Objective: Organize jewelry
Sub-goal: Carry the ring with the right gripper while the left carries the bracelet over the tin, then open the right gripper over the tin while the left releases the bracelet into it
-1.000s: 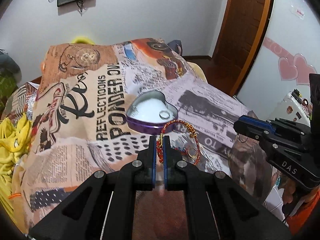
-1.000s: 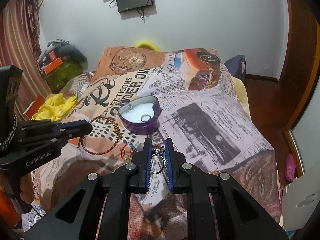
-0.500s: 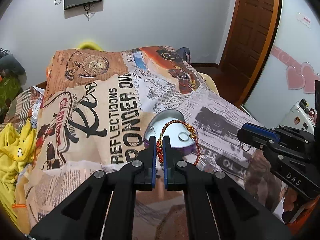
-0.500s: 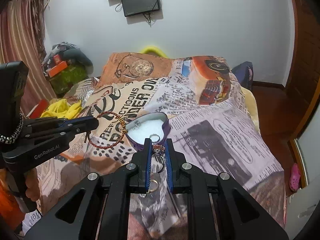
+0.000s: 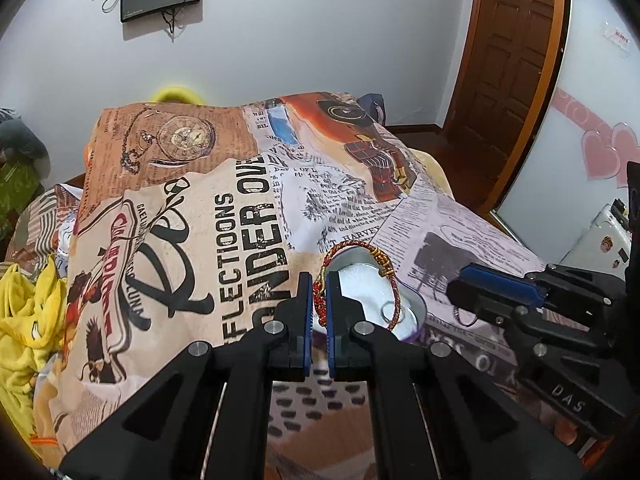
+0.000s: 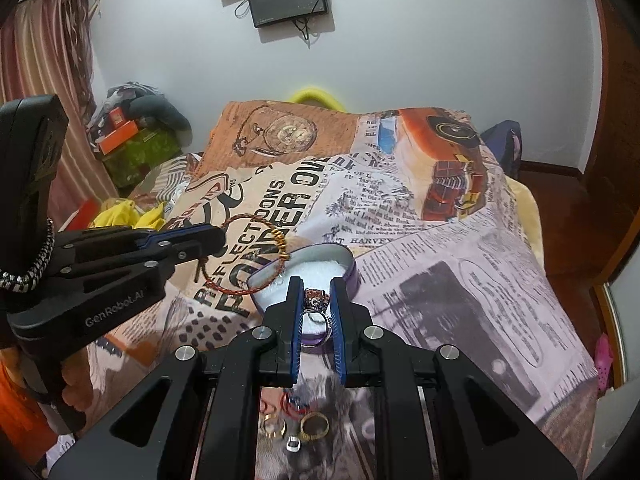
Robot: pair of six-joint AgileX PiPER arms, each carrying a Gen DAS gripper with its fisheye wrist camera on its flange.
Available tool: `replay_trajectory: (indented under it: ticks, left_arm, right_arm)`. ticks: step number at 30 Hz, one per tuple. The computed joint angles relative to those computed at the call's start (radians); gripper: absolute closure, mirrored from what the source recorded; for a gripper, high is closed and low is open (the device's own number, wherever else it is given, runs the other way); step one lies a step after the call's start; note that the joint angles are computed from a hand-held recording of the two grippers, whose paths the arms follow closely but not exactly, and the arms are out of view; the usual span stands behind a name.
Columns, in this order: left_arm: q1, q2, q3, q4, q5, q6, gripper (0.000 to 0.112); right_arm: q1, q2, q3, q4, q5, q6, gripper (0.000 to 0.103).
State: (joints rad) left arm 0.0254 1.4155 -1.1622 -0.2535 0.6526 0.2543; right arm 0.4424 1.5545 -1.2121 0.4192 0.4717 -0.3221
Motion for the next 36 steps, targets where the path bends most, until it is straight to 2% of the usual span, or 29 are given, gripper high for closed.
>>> replay_trajectory:
  ticks: [13, 20, 29, 36]
  left_arm:
    - [0.024, 0.132, -0.035, -0.067, -0.001, 0.080, 0.108]
    - [0.019, 0.145, -0.033, -0.063, -0.006, 0.090, 0.108]
    - [0.015, 0.156, -0.036, -0.046, 0.008, 0.079, 0.108]
    - [0.015, 0.151, -0.034, -0.036, 0.007, 0.070, 0.108]
  right_arm:
    - [-0.006, 0.145, -0.144, 0.068, 0.076, -0.061, 0.091]
    - [0.006, 0.218, -0.219, 0.027, 0.138, -0.023, 0.091]
    - [0.009, 0.247, -0.247, 0.018, 0.188, -0.008, 0.091]
    - [0.022, 0.235, -0.236, -0.011, 0.168, 0.010, 0.091]
